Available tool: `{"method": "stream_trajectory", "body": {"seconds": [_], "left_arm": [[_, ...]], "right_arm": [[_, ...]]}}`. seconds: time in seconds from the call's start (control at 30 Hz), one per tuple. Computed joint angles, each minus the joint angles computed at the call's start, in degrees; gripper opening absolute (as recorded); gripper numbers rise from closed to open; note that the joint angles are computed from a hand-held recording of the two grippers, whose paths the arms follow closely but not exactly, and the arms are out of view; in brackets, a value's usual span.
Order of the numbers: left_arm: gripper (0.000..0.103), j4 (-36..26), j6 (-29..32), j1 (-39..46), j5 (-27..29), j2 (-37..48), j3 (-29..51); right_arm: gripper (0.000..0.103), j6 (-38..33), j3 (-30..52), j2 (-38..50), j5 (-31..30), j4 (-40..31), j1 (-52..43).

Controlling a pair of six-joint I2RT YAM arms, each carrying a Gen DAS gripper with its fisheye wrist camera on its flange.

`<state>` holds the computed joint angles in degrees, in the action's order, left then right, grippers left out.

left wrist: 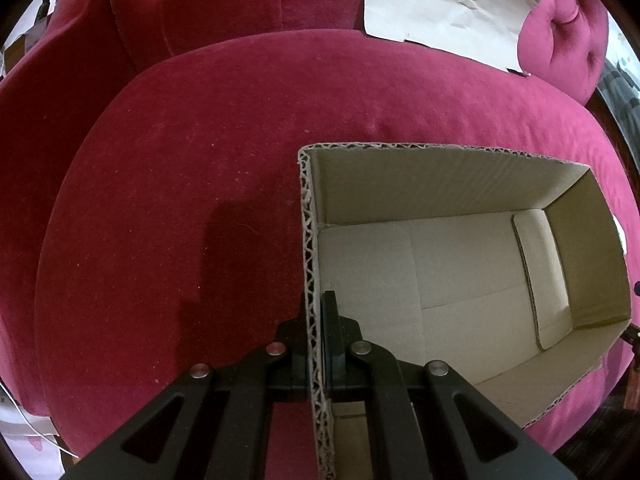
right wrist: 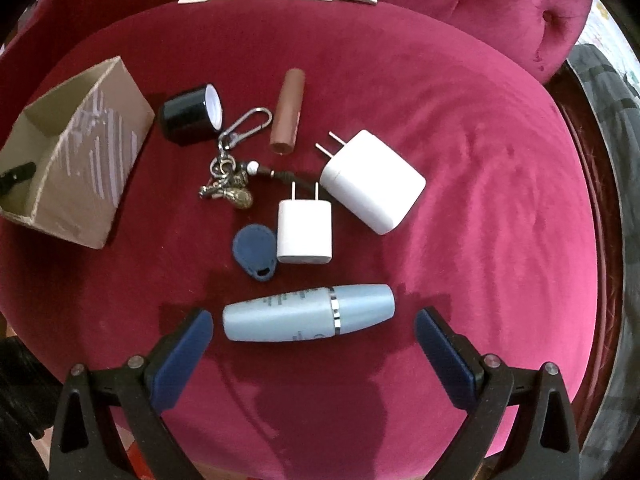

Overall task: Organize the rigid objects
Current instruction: 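Move the right gripper over the light-blue bottle and close on it, then carry the light-blue bottle into the box and open the right gripper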

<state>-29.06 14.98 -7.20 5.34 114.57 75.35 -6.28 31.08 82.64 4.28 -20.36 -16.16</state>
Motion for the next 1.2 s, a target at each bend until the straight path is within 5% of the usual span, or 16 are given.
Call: {"method": "stream_trajectory", "body": {"seconds": [0.4,0.47,1.2], "left_arm": [[0.004,0.28,-0.09,-0.21,-0.31,0.10,-0.15],[0.004,0.28,-0.11,-0.17,-0.33,0.11,-0.16],[0.004,0.42,-0.29,-0.55,-0.75,-0.07,-0.39]], "right_arm": [[0.102,-2.25,0.92,7.60,-3.17,5.59,-3.08],[0.091,-2.80,1.55,8.13,-3.26,5.29,-3.46],[0.091,4.55,7.10,-1.25,-1.77,-7.49,-0.43]]}}
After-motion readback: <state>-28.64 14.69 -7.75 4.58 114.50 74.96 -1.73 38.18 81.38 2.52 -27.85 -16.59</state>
